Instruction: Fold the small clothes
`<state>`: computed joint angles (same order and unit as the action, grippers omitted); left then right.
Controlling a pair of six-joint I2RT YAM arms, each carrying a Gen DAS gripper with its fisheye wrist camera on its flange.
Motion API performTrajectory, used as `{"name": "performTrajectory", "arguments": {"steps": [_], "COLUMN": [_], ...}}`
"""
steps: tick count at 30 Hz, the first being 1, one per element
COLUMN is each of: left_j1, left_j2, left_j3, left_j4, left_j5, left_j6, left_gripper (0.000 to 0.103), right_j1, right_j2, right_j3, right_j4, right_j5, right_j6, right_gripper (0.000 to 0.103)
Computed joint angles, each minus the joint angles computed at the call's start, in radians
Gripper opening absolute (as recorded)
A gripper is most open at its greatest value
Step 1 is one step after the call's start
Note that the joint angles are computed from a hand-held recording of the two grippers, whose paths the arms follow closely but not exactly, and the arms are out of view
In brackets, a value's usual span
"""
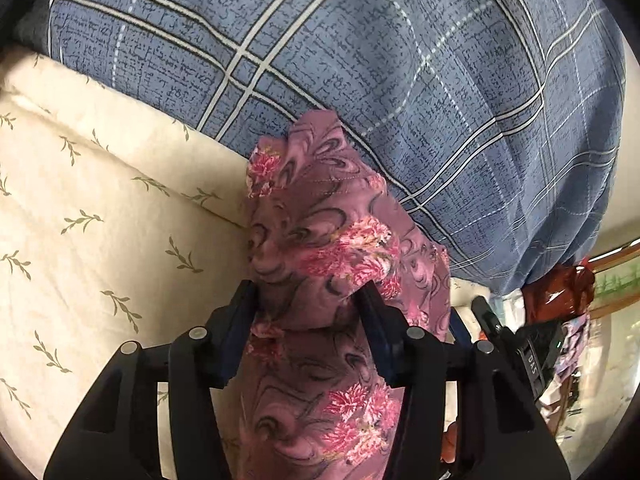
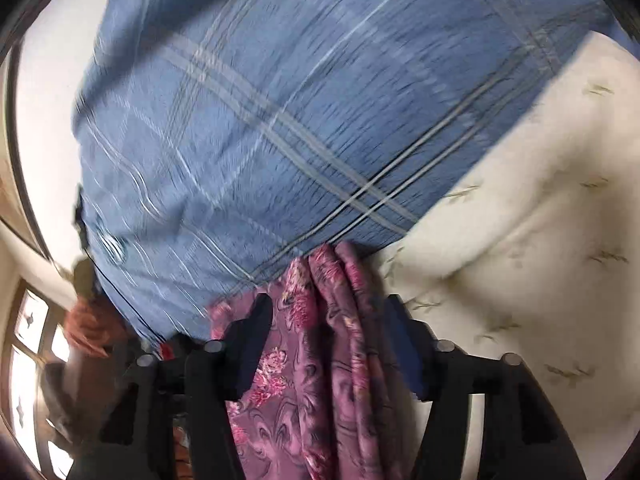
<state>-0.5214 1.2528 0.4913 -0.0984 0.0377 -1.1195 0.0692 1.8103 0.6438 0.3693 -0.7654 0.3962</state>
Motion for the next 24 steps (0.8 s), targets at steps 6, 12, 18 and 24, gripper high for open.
{"name": "performTrajectory", "arguments": {"steps": [6,12,18,24], "left_j1": [-0.082,-0.107,-0.273,-0.523], "left_j2": [0.109,0.415,0.301,0.342], "left_j3": [0.093,0.327,0.339,0.447], "left_j4": [0.035,-0.111,-0.246,-0.458], "left_j5": [-0.071,-0.149,-0.298,-0.516], "left_j6": [-0.012,0.058,-0.006,-0.151], "left_gripper": [0.051,0.051,0.051,0.051], "right_j1": [0.195,0.157,0.037,0.015], "right_j2": [-0.102,0.045,-0.184,-0.340], "right_j3": [0.019,0.064,-0.123,-0.294], "right_j4": [-0.168,-0.164,-0.151,-0.198], "right_j5": [0.253,0.314,0.144,0.103], "right_j6": [-0.225,-0.162,-0.171,-0.163], "right_gripper": [0.012,0.012,0.028,0.047]}}
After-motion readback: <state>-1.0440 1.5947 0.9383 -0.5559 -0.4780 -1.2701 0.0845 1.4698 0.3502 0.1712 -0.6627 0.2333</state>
